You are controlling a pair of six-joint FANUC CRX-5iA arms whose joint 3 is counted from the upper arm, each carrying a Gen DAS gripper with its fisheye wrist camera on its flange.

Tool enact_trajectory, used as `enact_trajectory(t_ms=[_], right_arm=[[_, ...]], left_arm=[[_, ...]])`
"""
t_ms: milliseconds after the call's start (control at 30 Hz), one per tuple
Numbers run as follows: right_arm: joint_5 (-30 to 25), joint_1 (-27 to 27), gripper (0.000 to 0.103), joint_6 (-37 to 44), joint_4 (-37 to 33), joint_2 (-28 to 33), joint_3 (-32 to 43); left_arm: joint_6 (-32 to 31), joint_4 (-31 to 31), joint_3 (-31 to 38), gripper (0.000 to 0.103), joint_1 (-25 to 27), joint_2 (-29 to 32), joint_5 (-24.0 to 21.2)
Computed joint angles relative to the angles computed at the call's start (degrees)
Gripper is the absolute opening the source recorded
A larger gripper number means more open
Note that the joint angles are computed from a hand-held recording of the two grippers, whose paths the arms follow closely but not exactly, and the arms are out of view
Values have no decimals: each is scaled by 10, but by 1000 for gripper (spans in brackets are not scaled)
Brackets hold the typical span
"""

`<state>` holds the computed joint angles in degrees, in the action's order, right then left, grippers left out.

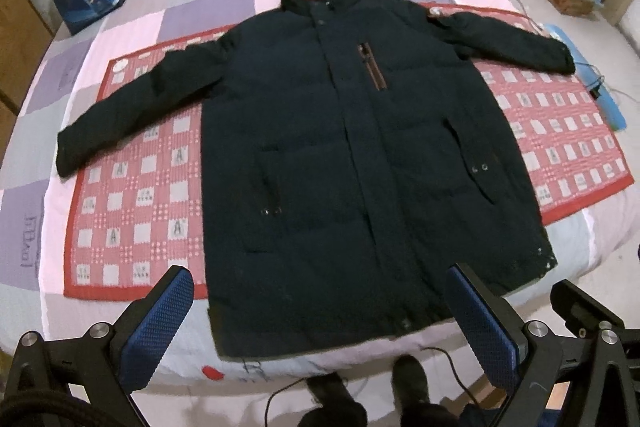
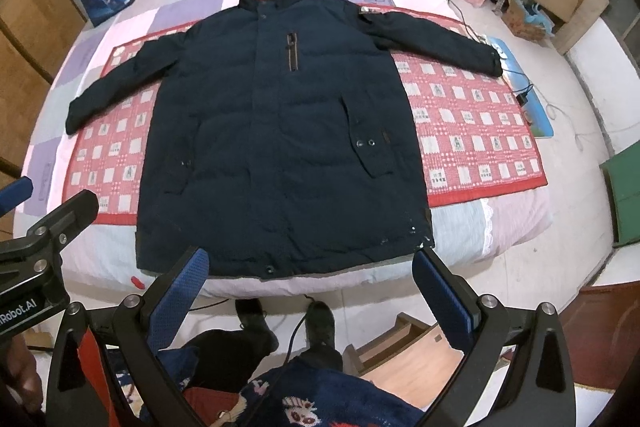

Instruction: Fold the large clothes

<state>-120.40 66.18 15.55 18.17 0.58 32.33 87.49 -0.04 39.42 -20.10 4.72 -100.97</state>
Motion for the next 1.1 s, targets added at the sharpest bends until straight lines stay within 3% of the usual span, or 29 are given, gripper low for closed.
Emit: enact_trajectory(t_ms=[333,667,900,1000,1100], right_arm=[[-17,-2,103,11,28,58,63],[-1,-33,103,56,59,71,80],[56,-96,103,121,45,38,26],[98,-144,103,175,33,17,-15],[159,-208,103,245,14,-7,-67]], left_arm=[[-35,35,-10,103,38,-1,31],[-13,27,34,103,28,34,42],[61,-14,91,103,-10,91,28],[110,-44,134,103,-32,132,2],[151,-70,137,103,-49,155,14]])
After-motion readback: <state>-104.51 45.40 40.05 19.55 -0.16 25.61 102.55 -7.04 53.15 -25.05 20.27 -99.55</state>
